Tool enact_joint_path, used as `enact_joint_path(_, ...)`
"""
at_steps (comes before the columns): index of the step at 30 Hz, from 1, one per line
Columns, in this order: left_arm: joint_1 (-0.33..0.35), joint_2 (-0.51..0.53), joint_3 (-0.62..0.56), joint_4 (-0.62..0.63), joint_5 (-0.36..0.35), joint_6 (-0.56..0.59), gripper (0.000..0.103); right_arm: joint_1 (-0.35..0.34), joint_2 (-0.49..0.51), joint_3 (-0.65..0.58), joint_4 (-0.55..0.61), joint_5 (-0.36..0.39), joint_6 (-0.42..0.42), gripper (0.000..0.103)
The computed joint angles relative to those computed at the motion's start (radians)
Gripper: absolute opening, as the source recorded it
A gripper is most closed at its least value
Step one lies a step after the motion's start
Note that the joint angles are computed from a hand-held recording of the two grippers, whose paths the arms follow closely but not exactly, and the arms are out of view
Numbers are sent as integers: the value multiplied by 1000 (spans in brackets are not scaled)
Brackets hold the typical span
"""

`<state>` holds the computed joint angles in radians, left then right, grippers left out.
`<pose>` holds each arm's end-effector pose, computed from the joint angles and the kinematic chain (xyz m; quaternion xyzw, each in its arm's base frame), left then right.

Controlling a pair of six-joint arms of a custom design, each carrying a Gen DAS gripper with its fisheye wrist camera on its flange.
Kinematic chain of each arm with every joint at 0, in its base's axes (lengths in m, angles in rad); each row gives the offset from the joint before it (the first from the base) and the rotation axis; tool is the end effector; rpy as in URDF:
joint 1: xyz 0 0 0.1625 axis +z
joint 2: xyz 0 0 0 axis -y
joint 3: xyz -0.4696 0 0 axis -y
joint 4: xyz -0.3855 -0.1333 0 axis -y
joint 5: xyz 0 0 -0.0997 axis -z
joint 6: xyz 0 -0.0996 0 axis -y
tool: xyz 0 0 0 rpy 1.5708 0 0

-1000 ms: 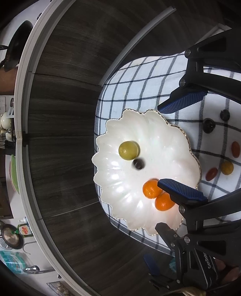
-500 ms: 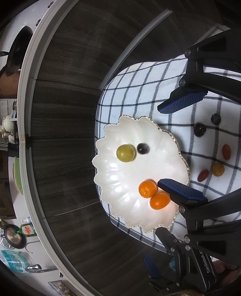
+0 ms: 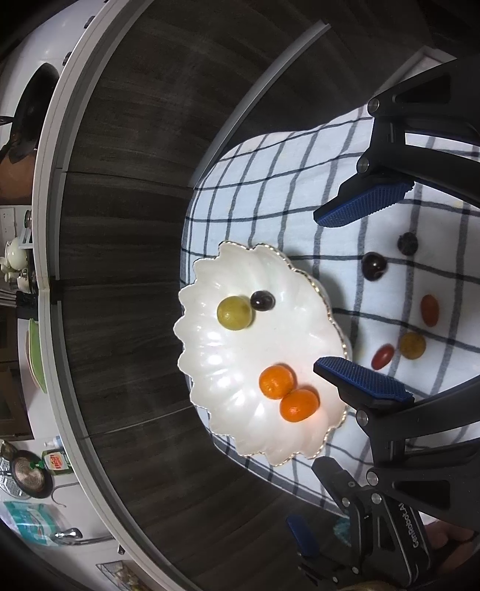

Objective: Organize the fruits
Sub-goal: 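Withdraw both open grippers from the bowl toward the remaining fruits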

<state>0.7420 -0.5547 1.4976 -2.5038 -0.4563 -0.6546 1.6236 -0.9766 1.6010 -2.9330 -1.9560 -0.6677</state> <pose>-0.3838 -0.6540 0.0530 0.0764 0.8453 -0.3542 0.3928 0.1333 -0.7055 0.3250 0.2581 -0.8810 0.2833 0.2773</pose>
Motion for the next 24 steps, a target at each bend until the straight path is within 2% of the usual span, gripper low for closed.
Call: enact_joint_path(24, -17, 7, 86, -79, -20, 8, 98, -35, -37, 119, -135, 28, -71, 74)
